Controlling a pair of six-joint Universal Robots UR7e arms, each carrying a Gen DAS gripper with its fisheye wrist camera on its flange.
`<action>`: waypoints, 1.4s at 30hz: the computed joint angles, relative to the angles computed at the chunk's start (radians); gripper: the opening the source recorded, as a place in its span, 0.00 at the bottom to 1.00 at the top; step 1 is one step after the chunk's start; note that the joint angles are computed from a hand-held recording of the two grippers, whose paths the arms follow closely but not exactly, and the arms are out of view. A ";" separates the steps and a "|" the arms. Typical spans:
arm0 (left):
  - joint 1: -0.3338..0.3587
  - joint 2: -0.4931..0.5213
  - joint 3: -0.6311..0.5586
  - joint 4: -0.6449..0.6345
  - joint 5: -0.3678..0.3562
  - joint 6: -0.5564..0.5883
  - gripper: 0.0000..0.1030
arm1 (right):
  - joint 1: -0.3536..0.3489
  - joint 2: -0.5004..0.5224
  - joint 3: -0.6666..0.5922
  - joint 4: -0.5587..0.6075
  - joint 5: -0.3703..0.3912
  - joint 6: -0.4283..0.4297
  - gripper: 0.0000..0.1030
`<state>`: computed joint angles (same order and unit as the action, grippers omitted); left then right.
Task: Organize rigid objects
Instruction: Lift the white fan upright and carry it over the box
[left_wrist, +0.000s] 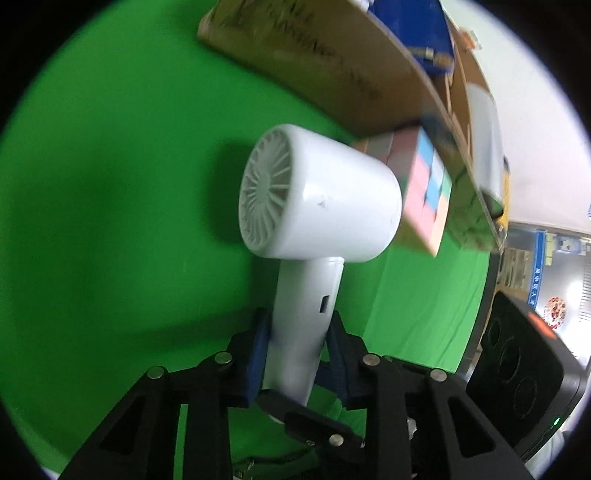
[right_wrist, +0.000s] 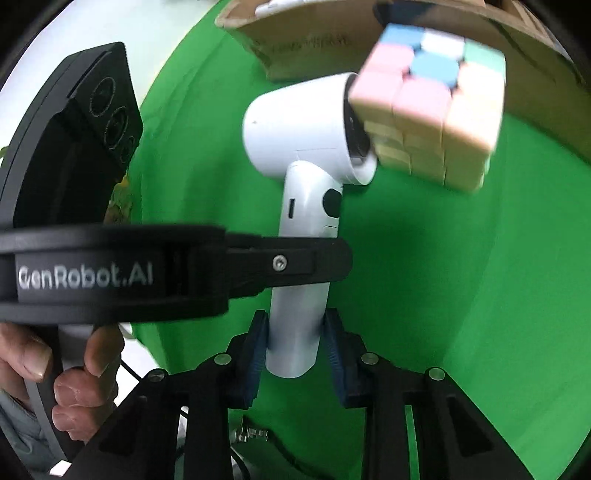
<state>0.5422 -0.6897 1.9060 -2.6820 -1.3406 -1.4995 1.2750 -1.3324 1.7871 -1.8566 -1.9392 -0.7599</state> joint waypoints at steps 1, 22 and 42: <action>-0.007 -0.002 0.005 0.004 -0.004 -0.014 0.28 | -0.005 -0.002 -0.004 0.024 -0.005 0.011 0.27; -0.138 -0.054 -0.620 0.611 0.544 0.326 0.26 | 0.281 -0.021 -0.410 -0.031 0.410 0.039 0.26; -0.029 0.165 -0.955 0.684 0.383 0.539 0.26 | 0.257 0.134 -0.630 -0.056 0.384 0.222 0.26</action>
<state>0.5128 -0.5244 0.9515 -1.9983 -0.9577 -0.9607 1.5319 -1.1987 1.1573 -1.9122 -1.5556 -0.5380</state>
